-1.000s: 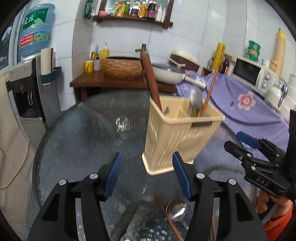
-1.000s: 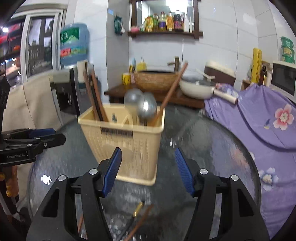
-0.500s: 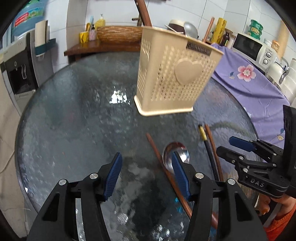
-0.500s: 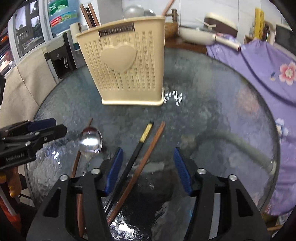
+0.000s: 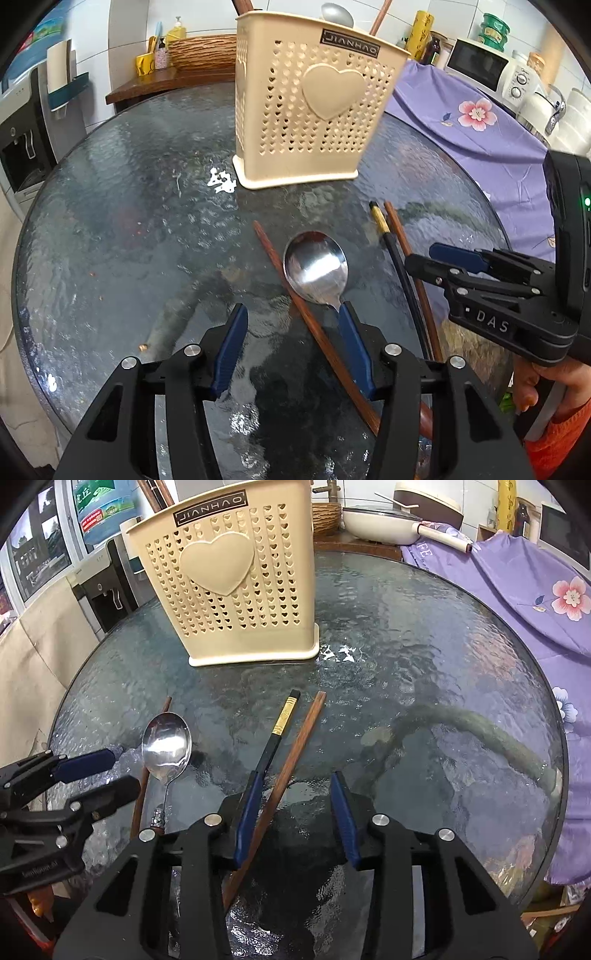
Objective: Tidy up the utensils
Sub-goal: 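Withdraw both grippers back over the remaining spoon and chopsticks, then move the left gripper over a brown chopstick while the right gripper moves over another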
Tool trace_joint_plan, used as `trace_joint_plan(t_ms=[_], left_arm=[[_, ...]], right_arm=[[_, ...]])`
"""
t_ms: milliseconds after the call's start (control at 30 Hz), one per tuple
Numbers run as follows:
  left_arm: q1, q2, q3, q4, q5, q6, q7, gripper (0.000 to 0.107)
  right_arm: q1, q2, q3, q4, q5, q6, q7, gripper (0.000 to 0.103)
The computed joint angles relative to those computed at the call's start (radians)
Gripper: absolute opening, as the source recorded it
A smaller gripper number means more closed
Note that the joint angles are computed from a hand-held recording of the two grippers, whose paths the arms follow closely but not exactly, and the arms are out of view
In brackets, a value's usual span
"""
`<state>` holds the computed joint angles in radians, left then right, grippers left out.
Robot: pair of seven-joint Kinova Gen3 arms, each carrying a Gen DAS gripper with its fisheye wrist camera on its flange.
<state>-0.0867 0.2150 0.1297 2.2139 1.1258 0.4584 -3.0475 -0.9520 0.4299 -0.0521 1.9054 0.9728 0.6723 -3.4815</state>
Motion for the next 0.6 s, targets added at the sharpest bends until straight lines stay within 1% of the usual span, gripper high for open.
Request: trace_joint_plan(t_ms=[133,167,333,467,500,600], left_arm=[[0.002,0.004,-0.002,0.004,-0.015,-0.007,0.005,0.049],[0.0,0.0,0.003,0.011,-0.003,-0.017,-0.01,0.048],[0.013,-0.009,0.005,0.018,-0.027,-0.032,0.013,0.047],[0.03,-0.02,0.032,0.045,0.025,-0.113,-0.045,0.04],[0.031,-0.017,0.031,0.042,0.024,-0.113,-0.042,0.038],[0.039,-0.008,0.027,0.021,-0.021,-0.109,0.009,0.031]], right_arm=[[0.008,-0.007,0.0,0.008,0.001,-0.021,-0.001,0.034],[0.009,-0.005,-0.002,0.007,-0.003,-0.016,0.006,0.033],[0.016,-0.015,-0.003,0.018,-0.005,-0.026,0.015,0.03],[0.022,-0.02,0.0,0.024,-0.006,-0.037,0.019,0.027],[0.025,-0.019,0.0,0.023,-0.008,-0.038,0.02,0.027],[0.037,-0.019,0.009,0.024,-0.003,-0.06,0.017,0.026]])
